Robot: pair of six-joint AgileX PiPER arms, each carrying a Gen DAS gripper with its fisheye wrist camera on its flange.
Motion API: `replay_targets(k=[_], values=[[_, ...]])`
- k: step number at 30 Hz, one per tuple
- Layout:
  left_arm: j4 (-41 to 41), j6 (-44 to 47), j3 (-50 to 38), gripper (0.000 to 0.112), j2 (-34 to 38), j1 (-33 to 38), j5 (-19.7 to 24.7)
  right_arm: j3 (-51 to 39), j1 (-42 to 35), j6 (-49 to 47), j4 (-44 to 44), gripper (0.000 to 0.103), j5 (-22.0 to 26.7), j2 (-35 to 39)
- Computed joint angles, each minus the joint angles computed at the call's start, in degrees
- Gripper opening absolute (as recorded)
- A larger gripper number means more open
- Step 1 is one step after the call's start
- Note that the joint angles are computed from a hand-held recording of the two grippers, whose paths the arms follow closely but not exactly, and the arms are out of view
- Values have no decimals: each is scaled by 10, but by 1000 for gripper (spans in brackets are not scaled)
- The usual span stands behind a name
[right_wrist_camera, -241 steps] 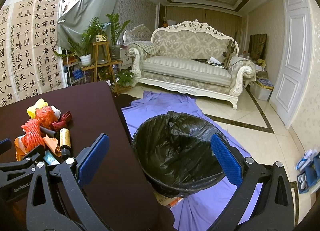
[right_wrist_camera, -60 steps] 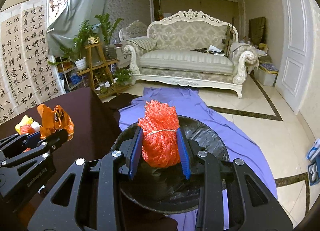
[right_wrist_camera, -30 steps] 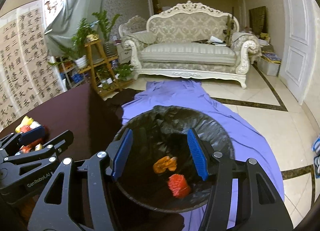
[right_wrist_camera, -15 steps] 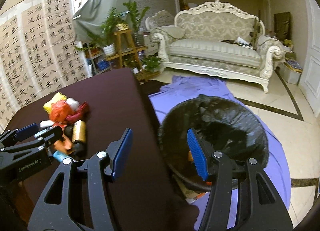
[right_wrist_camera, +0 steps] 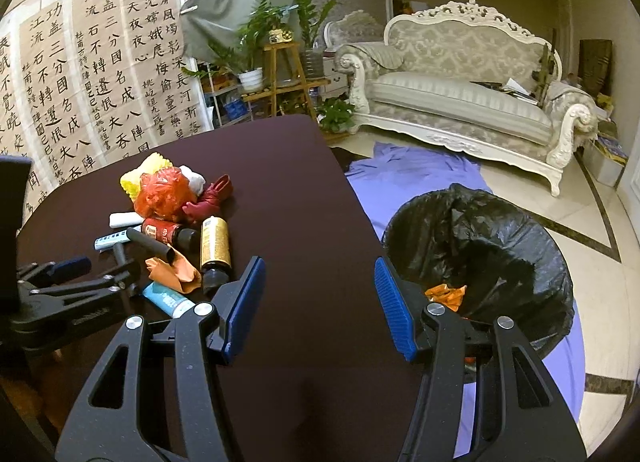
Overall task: Collect trash
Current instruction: 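Move both open tools back over the table, then grasp a black foam tube with the left tool while the right grasps the blue-white tube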
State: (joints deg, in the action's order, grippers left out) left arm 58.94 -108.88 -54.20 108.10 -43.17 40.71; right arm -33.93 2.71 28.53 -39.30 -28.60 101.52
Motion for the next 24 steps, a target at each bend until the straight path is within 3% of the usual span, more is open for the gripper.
replay_targets(k=[6, 9, 11, 17, 24], values=[[7, -12, 35, 71, -21, 3, -29, -5, 13, 3, 1, 56, 10, 5], [22, -24, 55, 59, -32, -9, -28, -7, 26, -9, 16, 56, 18, 10], [35, -36, 66, 44, -39, -13, -31, -7, 33, -18, 25, 56, 21, 13], [59, -48, 93, 20, -55, -12, -31, -16, 61, -44, 58, 56, 52, 19], [93, -84, 130, 14, -80, -13, -55, -13, 92, -69, 80, 56, 78, 28]])
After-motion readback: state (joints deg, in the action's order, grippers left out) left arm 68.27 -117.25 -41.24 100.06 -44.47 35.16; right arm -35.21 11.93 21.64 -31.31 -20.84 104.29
